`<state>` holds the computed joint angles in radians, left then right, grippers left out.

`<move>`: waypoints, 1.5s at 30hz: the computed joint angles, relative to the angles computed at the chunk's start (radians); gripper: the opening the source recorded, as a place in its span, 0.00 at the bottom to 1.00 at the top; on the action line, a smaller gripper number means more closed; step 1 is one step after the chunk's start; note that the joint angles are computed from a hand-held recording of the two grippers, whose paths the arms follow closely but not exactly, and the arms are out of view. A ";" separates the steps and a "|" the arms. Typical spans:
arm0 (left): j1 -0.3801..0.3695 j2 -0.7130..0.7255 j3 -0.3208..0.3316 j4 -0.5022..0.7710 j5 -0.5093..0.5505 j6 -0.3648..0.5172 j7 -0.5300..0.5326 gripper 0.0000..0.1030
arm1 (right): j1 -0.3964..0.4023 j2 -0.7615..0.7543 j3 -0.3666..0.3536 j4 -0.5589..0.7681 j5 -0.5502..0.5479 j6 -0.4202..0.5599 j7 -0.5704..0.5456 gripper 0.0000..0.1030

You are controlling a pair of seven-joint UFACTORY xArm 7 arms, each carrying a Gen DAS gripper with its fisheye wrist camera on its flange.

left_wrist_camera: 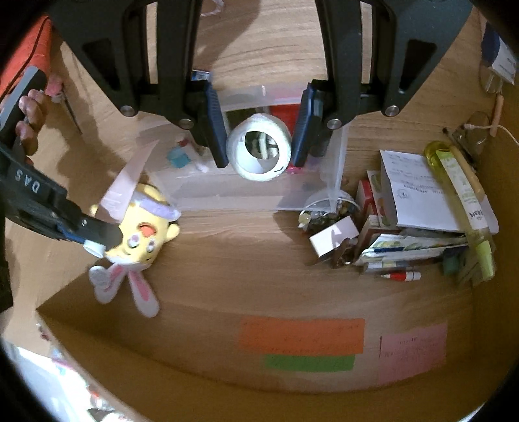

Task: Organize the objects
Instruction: 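Carry the tape roll and pink tube over the clear bin and open both tools, then grasp the pink-white cord loop with the left tool while the right tool grasps the blue Max box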

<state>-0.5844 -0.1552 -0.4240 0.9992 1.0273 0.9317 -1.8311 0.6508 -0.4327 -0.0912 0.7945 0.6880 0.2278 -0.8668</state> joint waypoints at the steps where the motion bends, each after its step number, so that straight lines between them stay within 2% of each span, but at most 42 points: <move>1: 0.004 0.003 0.008 -0.004 -0.008 -0.009 0.005 0.38 | -0.005 0.015 0.004 0.006 -0.007 0.003 0.003 0.18; 9: 0.048 0.037 0.071 -0.055 -0.083 -0.138 0.035 0.38 | -0.113 0.135 0.108 0.026 -0.139 0.012 0.087 0.18; 15: 0.070 0.050 0.093 -0.078 -0.106 -0.209 0.034 0.38 | -0.131 0.199 0.158 0.053 -0.196 0.034 0.113 0.18; 18: 0.071 0.038 0.081 -0.080 -0.095 -0.206 0.029 0.39 | -0.120 0.216 0.154 0.082 -0.151 0.092 0.085 0.22; 21: 0.060 0.028 0.060 -0.067 -0.085 -0.156 0.041 0.39 | -0.121 0.216 0.157 0.088 -0.093 0.103 0.046 0.24; 28: 0.039 0.006 0.027 -0.058 -0.073 -0.115 0.045 0.39 | -0.140 0.178 0.147 0.075 -0.008 0.164 -0.029 0.24; 33: 0.010 0.007 0.002 -0.062 -0.082 -0.092 0.035 0.42 | -0.133 0.104 0.113 0.023 0.057 0.198 -0.111 0.41; 39: -0.040 0.052 -0.011 -0.062 -0.108 -0.085 0.023 0.45 | -0.133 0.018 0.083 -0.059 0.083 0.234 -0.166 0.47; 43: -0.073 0.069 0.000 -0.085 -0.133 -0.132 0.001 0.45 | -0.132 -0.028 0.073 -0.117 0.072 0.249 -0.181 0.50; 45: -0.089 0.078 0.000 -0.096 -0.148 -0.144 -0.010 0.45 | -0.130 -0.046 0.068 -0.146 0.065 0.253 -0.187 0.55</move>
